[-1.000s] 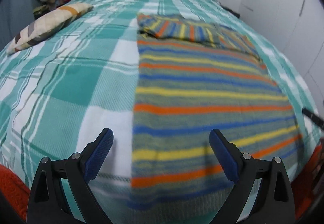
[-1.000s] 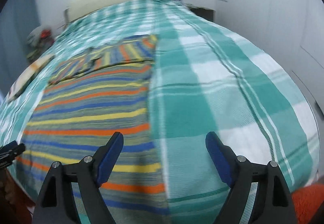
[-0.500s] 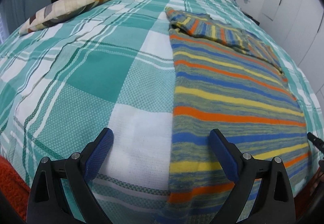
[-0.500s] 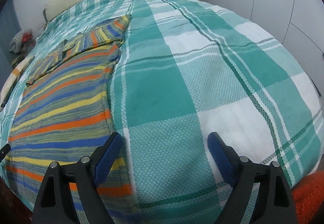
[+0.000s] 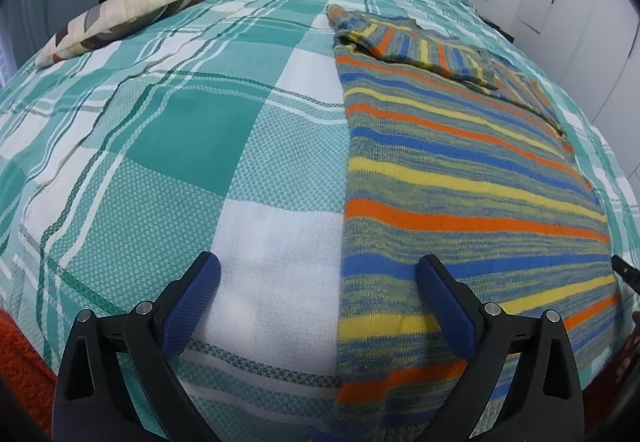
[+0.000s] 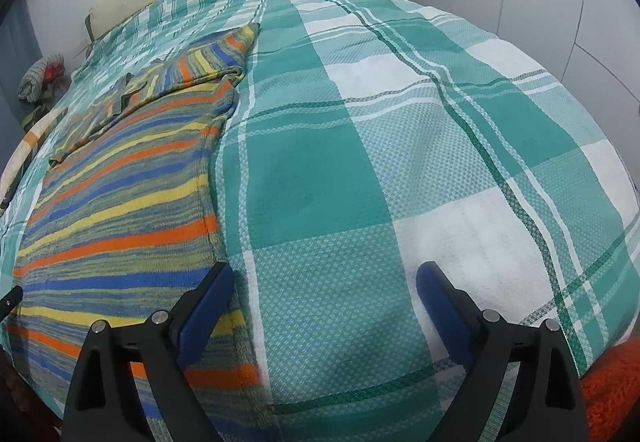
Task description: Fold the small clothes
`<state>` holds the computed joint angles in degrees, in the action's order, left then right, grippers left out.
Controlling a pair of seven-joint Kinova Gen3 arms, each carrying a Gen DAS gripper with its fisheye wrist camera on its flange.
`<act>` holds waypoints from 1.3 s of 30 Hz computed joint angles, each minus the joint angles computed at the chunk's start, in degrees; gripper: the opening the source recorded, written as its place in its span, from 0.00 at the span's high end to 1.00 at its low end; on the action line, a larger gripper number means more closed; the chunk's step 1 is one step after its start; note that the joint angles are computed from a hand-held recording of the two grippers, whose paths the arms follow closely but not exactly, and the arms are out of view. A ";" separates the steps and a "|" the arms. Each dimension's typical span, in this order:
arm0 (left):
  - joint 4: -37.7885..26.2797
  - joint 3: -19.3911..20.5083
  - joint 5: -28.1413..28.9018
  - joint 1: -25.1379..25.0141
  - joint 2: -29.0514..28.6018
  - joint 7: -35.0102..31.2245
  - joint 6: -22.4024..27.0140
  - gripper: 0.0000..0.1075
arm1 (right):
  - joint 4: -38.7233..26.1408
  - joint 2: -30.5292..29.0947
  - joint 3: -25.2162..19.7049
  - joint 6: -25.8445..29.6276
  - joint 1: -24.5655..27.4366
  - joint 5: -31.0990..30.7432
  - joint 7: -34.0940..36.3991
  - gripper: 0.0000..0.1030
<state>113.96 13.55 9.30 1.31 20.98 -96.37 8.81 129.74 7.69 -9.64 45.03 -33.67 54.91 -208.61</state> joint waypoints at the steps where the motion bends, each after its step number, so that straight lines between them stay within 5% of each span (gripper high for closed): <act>1: -0.02 -0.08 -0.08 0.06 0.05 0.01 0.02 0.07 | -0.07 0.14 -0.06 0.20 -0.09 0.00 -0.01 0.10; 11: -0.26 -1.42 -0.97 1.45 0.11 0.69 0.57 0.06 | -0.80 1.49 -0.05 0.64 -0.80 -0.18 1.19 0.01; 39: -0.35 -1.87 -1.53 1.97 0.19 1.23 0.62 0.05 | -0.88 1.95 0.32 1.44 -1.90 -0.10 0.93 0.00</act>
<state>113.61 11.67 7.77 3.29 21.17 -95.14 9.44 128.86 9.64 -9.31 46.47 -35.58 54.81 -207.68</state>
